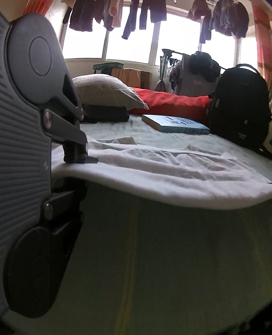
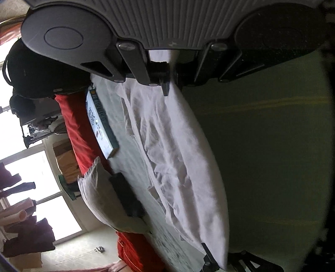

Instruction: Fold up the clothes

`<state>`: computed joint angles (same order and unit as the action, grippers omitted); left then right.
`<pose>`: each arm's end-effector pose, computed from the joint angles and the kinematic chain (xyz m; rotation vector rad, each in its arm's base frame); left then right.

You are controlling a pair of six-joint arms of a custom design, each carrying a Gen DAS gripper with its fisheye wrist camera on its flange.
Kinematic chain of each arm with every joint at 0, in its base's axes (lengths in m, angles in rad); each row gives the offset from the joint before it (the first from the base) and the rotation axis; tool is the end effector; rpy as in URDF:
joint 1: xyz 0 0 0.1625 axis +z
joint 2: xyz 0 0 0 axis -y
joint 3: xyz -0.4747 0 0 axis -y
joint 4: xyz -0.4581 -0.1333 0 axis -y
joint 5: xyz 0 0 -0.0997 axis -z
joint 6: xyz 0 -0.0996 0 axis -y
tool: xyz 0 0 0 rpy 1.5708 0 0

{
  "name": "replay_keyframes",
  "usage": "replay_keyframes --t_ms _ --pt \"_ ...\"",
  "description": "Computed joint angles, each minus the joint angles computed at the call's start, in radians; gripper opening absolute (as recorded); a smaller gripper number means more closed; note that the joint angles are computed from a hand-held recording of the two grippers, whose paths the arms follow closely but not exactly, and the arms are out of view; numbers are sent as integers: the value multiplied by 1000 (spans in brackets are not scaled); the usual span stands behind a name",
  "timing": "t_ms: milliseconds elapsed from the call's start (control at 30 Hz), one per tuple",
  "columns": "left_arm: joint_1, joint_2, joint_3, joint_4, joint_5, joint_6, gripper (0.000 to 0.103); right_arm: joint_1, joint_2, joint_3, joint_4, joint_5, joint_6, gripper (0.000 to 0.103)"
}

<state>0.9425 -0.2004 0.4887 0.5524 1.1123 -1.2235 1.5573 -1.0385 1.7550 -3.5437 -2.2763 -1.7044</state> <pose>-0.3794 -0.8240 -0.0063 2.1614 0.8798 -0.3839 0.0594 -0.6902 0.3420 1.0048 -1.5198 0.3445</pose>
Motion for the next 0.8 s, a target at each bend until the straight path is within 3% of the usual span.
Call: replay_keyframes --t_ms 167,333,433,500,600,700,800 --pt "-9 -141 250 -94 17 -14 2 43 -30 98 -45 -34 30 5" --pt "-4 -188 353 -174 17 21 4 52 -9 141 -138 -54 -12 5" --pt "3 -192 380 -205 7 26 12 28 24 144 -265 -43 -99 23" --pt "7 -202 411 -237 14 41 12 8 29 147 -307 -41 -129 44" --pt "12 -219 461 -311 26 67 13 -21 32 147 -363 -29 -147 52" --pt "13 -223 482 -346 21 51 28 -41 45 147 -419 -5 -163 54" --pt "13 -225 493 -364 17 50 30 -62 83 132 -511 44 -252 54"
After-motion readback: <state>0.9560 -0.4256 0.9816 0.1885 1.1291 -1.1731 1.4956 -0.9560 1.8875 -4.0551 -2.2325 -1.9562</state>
